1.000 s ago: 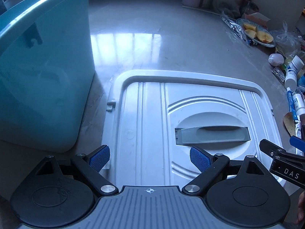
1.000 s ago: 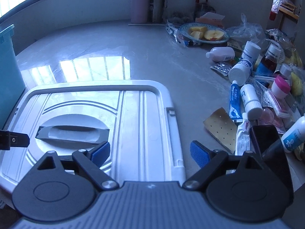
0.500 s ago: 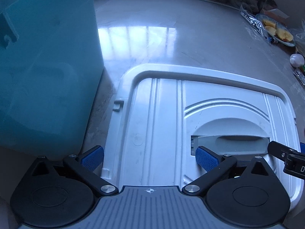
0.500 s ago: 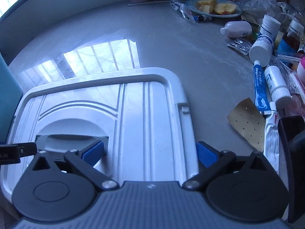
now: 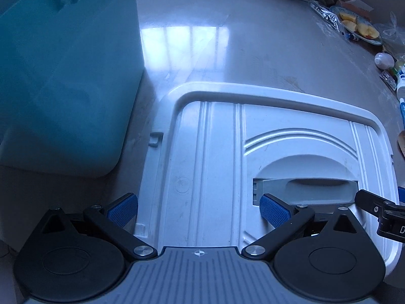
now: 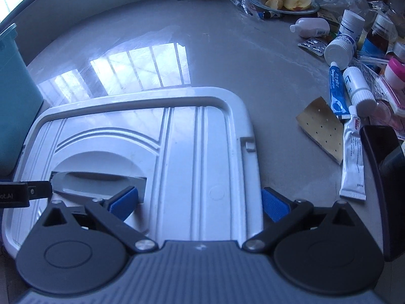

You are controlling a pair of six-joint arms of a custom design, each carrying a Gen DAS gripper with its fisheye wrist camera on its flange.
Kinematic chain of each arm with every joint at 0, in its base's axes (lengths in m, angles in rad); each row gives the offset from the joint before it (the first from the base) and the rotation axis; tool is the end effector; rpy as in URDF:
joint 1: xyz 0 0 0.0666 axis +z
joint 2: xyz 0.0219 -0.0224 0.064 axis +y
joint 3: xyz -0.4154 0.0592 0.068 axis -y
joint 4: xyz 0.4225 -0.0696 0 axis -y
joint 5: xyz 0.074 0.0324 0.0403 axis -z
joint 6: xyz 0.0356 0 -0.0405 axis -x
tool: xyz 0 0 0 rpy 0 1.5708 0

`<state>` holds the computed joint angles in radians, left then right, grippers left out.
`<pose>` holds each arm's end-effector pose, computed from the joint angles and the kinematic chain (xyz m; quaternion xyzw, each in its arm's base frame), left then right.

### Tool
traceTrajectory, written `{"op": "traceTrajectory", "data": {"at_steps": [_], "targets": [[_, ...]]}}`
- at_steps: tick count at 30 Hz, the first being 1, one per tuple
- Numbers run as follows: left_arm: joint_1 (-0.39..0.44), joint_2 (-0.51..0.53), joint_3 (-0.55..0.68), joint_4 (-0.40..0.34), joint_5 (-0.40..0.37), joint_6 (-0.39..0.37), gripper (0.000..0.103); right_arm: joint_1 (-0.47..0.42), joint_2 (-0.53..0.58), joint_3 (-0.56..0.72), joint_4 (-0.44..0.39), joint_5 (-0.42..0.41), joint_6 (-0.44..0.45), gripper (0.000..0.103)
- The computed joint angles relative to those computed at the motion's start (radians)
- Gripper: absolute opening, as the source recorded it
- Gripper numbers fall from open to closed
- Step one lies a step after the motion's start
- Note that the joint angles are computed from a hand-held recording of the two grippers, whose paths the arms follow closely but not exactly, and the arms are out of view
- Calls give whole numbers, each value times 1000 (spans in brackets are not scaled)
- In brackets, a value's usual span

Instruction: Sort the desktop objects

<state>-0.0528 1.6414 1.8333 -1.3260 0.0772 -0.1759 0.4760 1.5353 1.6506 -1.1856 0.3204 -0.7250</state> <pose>0.5789 -0.0337 0.5214 0.1196 0.9682 -0.0243 0.2184 0.4909 0.2400 0.5021 0.1580 0.9441 0.0106 0.2890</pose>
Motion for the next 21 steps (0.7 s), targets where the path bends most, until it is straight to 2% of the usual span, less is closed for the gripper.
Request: {"op": "traceTrajectory", "data": {"at_steps": [6, 16, 21], "targets": [[15, -60, -71, -7, 6, -19, 103, 40, -39, -44, -6, 15, -33, 103], [22, -103, -113, -19, -2, -33, 103, 61, -50, -56, -8, 15, -38, 103], [28, -104, -109, -30, 3, -47, 103, 55, -48, -28, -73, -18, -58, 103]]}}
